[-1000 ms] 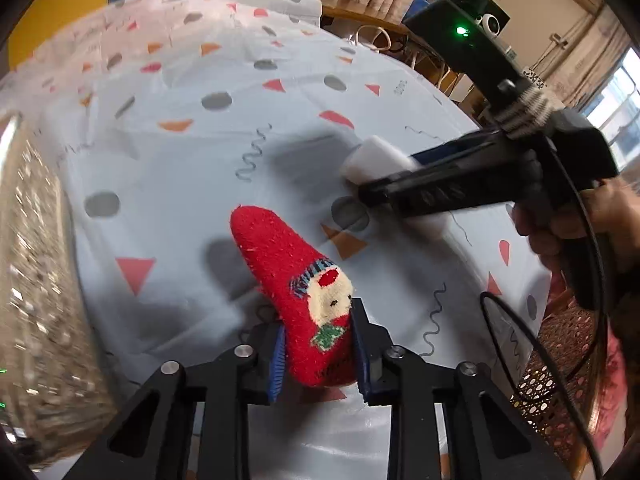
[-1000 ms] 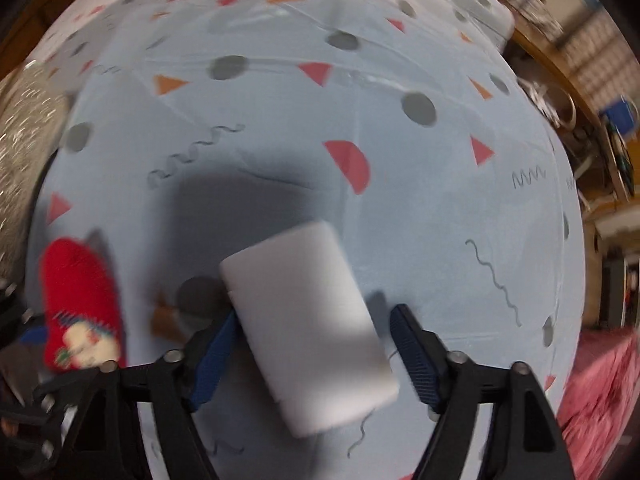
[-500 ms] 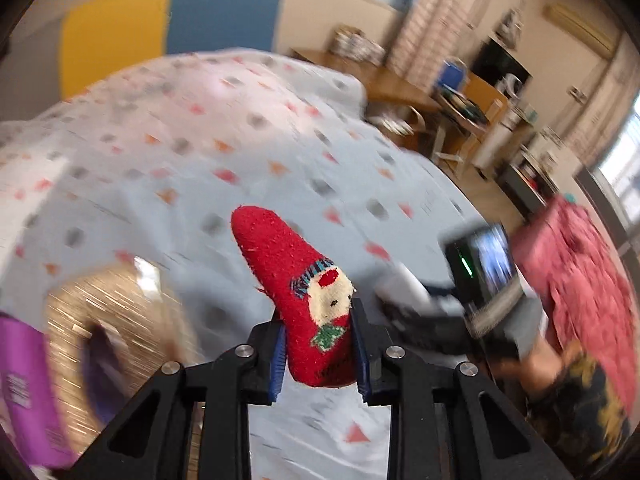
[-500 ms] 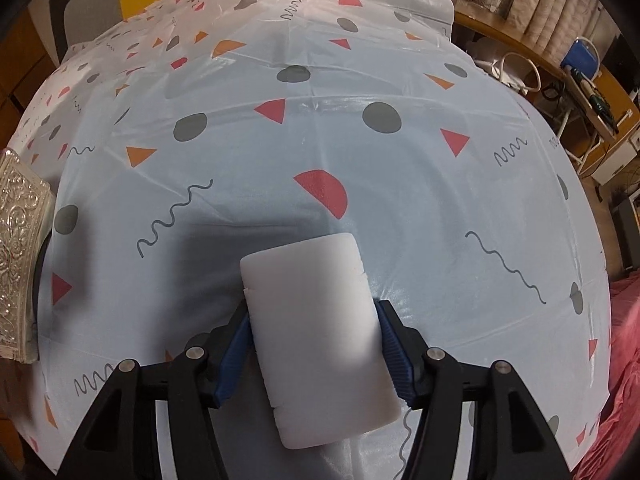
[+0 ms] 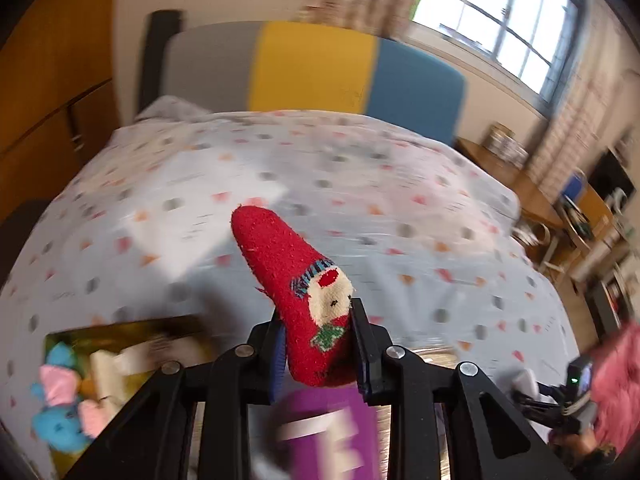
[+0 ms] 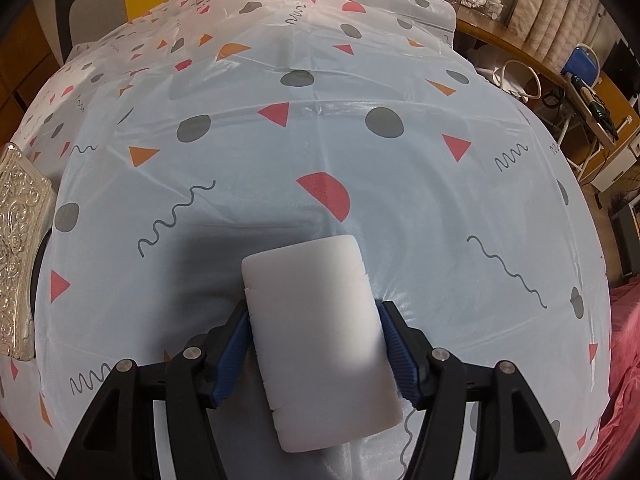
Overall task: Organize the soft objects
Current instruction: 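Carry the red sock into the tin and open the left gripper while the right holds the block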
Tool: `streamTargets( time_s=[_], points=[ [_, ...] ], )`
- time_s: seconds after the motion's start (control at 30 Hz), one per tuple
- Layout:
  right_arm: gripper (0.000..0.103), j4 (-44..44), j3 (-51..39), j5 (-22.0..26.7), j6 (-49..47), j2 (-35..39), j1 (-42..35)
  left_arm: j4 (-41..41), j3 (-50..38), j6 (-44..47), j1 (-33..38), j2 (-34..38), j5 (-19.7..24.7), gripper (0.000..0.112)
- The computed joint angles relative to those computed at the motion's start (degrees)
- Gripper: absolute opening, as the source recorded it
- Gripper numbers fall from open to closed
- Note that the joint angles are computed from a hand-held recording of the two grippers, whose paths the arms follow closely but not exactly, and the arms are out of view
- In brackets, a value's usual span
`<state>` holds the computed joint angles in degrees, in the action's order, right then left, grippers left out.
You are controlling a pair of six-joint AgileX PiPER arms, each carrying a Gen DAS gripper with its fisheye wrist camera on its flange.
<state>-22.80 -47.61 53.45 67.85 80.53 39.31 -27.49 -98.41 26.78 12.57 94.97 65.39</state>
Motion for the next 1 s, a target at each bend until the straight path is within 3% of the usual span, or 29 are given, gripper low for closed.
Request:
streamTargets(
  time_s=[0.6, 0.73, 1.0],
  points=[
    [0.063, -3.43, -2.04, 3.52, 4.86, 2.31, 5.23, -9.64, 19.11, 29.66, 43.3, -0.78, 2.34, 0.028],
    [0.06, -4.17, -3.28, 5.24, 6.0, 3.34, 6.82, -9.28, 22.13, 33.02, 47.51, -0.31, 1.95, 0.028],
    [0.06, -4.62, -3.71, 6.39, 9.01, 3.77, 8.15, -8.65, 31.31, 41.43, 48.71, -2.55, -4.1, 0.03]
  ],
)
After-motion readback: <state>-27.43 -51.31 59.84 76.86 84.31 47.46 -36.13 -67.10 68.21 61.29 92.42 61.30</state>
